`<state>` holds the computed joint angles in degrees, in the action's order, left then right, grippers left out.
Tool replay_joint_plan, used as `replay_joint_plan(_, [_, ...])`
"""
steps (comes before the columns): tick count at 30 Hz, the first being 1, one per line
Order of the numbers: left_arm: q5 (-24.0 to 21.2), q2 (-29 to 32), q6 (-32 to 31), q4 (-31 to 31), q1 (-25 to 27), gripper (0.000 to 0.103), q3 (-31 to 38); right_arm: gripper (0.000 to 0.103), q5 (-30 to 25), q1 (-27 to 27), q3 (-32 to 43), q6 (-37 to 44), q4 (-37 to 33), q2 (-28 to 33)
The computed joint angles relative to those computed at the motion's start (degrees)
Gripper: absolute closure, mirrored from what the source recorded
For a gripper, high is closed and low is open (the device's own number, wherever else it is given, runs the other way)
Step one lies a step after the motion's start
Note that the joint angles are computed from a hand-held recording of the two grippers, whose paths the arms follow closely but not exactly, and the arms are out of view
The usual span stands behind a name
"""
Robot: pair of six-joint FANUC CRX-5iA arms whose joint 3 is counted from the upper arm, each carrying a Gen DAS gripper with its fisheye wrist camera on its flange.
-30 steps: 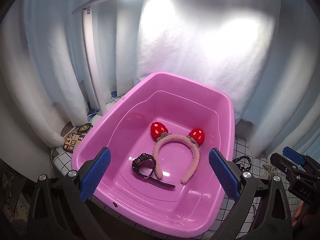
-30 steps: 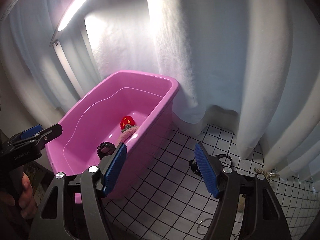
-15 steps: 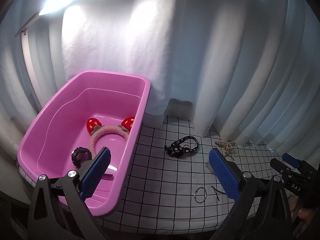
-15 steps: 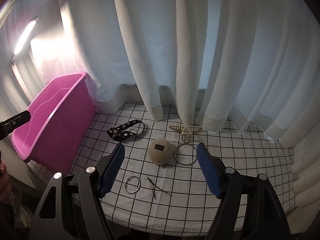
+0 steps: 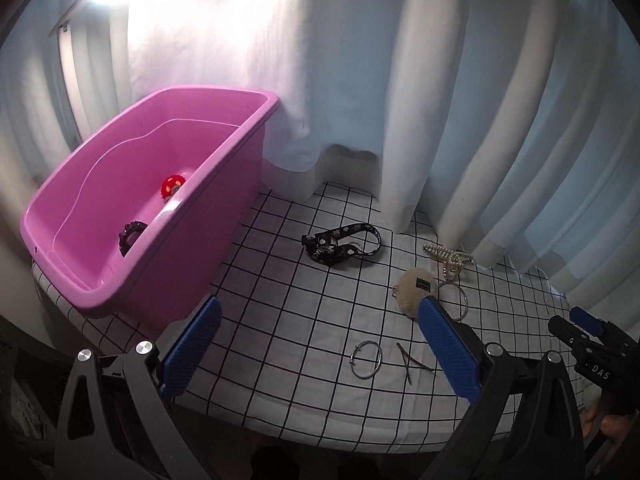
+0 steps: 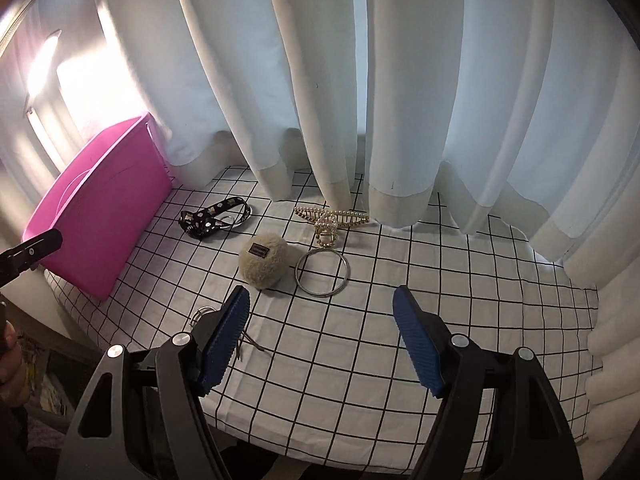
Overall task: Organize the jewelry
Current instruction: 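Move both tools back from the tub toward the remaining jewelry, then lower the left tool onto the silver bangle and close on it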
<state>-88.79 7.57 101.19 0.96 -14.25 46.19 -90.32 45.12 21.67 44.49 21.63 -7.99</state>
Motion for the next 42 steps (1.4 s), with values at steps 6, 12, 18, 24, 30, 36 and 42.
replay_joint_plan(6, [-4.6,-0.4,12.0,-12.6,-8.9,0.006,-0.4,0.032,4.2,-8.5,-2.8,13.7,-10.9,-2.4])
replay_joint_plan(12, [-8.2,-0.5,19.4,-18.5,-14.4,0.006,-3.0,0.032,5.7,-14.7,-4.2,23.2,-18.9,-2.2])
replay_joint_plan(18, [-5.5,-0.2,21.2,-17.4,-15.1,0.006,-8.2,0.032,8.4,-16.9,-7.0,25.2,-22.3,-1.7])
replay_joint_plan(24, [1.3,-0.2,22.5,-15.6,-14.6,0.006,-14.1,0.032,13.0,-17.7,-10.8,24.5,-22.9,-1.3])
replay_joint_plan(30, [5.2,-0.2,24.6,-14.5,-14.1,0.006,-18.8,0.032,17.6,-18.2,-14.8,24.7,-22.5,-1.6])
replay_joint_plan(36, [6.4,0.3,24.7,-15.1,-14.3,0.006,-20.0,0.032,19.6,-18.4,-16.6,24.9,-22.1,-1.4])
replay_joint_plan(42, [6.4,1.6,25.2,-16.8,-15.1,0.006,-19.1,0.032,20.9,-18.5,-17.2,24.8,-21.4,-1.0])
